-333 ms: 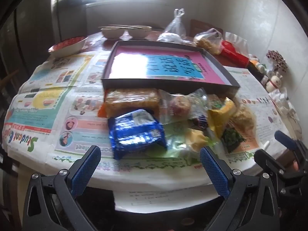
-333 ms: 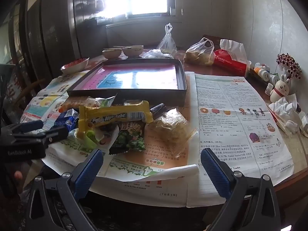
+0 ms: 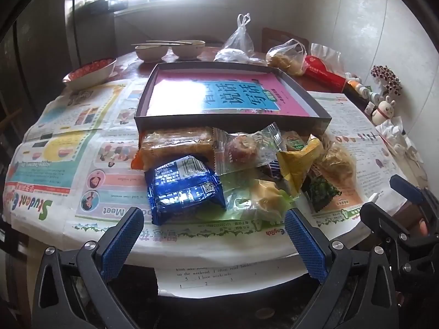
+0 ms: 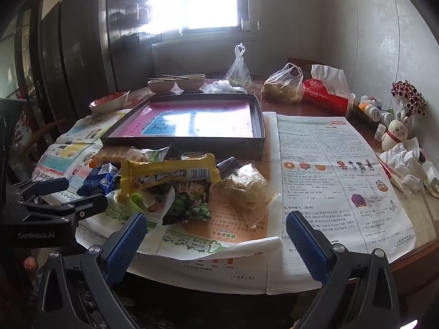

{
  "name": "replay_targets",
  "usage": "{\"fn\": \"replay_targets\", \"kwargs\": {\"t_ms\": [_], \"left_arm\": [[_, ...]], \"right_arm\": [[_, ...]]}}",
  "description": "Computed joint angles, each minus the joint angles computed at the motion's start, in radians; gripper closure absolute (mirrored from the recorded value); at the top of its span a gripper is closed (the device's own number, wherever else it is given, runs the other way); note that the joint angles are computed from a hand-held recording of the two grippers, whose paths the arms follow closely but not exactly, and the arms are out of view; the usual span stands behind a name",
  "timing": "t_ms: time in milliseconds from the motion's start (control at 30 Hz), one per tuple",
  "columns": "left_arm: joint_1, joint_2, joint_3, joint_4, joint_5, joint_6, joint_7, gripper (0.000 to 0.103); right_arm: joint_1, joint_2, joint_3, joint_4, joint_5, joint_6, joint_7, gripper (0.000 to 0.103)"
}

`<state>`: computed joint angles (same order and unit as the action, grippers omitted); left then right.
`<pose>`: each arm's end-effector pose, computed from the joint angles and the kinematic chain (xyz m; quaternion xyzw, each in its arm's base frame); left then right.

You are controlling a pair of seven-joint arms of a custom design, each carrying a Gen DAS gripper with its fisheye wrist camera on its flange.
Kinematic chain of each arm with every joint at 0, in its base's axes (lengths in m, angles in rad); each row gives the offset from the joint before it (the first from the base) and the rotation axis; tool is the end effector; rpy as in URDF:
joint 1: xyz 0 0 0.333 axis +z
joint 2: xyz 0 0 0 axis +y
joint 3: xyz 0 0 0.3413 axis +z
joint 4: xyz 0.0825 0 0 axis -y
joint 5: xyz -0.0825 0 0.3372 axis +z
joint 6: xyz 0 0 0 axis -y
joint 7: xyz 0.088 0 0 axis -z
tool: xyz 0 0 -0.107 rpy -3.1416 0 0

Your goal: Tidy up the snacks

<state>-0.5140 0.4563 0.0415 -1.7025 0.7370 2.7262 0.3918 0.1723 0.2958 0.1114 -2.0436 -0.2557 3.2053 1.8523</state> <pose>0.5892 -0.3346 0.4334 -0.6935 0.6281 -0.2687 0.2288 0.5851 0.1883 0.4576 -0.7154 0.5585 -0.2303 0.3512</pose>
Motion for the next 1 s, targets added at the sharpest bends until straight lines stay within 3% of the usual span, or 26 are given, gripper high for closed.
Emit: {"fn": "replay_targets", "kwargs": {"t_ms": [267,1000], "left_arm": [[-0.002,-0.007,0.000,-0.008,0.001,0.008,0.004,0.001],[-0.005,-0.008,-0.004,-0.012,0.004,0.017,0.012,0.001]], "right_arm": [[0.134,0.001,-0.121,0.006,-0.048,0.000,0.076,0.001],[0.117,0.005,-0.104,0.012,-0.080,-0.016,0.102,0.001]]}}
